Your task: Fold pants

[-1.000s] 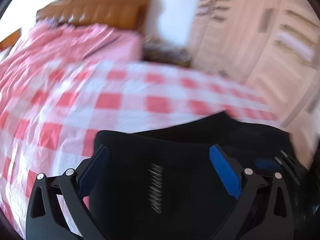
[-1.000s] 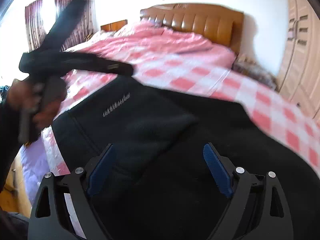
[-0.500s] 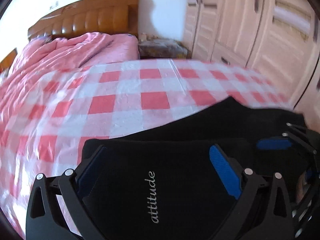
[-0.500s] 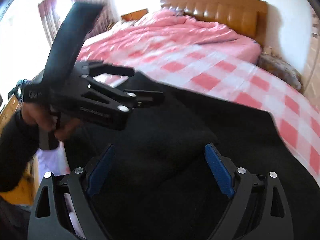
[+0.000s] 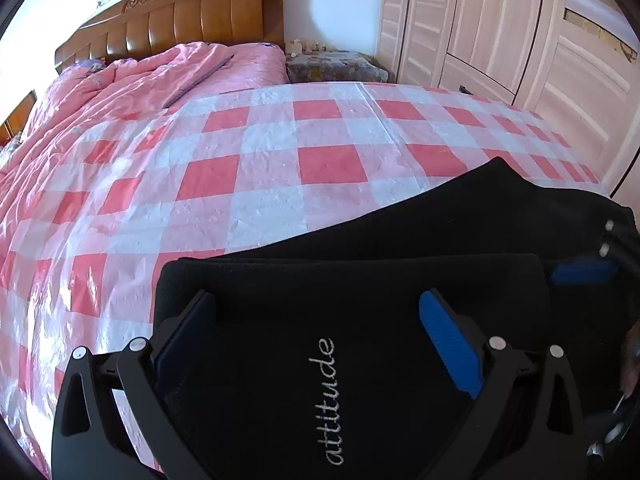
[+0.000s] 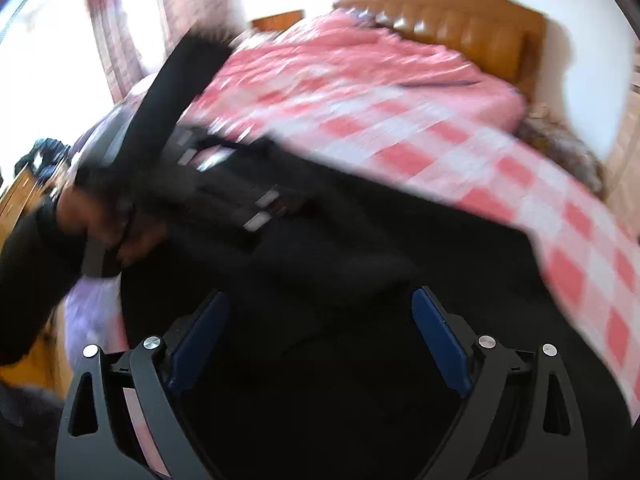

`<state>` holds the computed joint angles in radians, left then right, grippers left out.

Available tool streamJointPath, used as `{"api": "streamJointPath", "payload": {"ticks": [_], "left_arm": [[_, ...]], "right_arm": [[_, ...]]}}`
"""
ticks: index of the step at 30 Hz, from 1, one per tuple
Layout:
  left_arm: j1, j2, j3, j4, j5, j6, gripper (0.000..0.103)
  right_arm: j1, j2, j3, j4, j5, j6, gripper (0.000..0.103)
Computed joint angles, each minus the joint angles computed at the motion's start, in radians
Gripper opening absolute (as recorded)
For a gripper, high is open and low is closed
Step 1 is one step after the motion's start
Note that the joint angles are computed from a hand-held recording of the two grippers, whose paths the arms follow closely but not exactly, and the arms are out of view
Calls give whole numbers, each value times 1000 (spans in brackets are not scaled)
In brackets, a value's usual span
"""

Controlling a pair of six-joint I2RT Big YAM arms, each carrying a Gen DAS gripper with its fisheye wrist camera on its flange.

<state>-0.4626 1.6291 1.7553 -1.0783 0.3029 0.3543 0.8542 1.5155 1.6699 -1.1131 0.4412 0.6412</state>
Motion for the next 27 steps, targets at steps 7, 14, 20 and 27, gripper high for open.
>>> {"api": "streamJointPath", "payload": {"ticks": [7,14,20,27], "left_arm": [[-9,-4,-3,1,-32,9,101],[-11,-5,-5,4,-42,8,102],[18,-140,-114,120,-32,-55,101],[53,-336,-329,157,-47,6,101]], "right_arm": [[-167,-58,-139,90,-176,100,98],[-150,-92,-160,94,-124,169,98],[2,-194,-163,-32,93,293,98],[211,-235,-202,-378,238,648,98]]}}
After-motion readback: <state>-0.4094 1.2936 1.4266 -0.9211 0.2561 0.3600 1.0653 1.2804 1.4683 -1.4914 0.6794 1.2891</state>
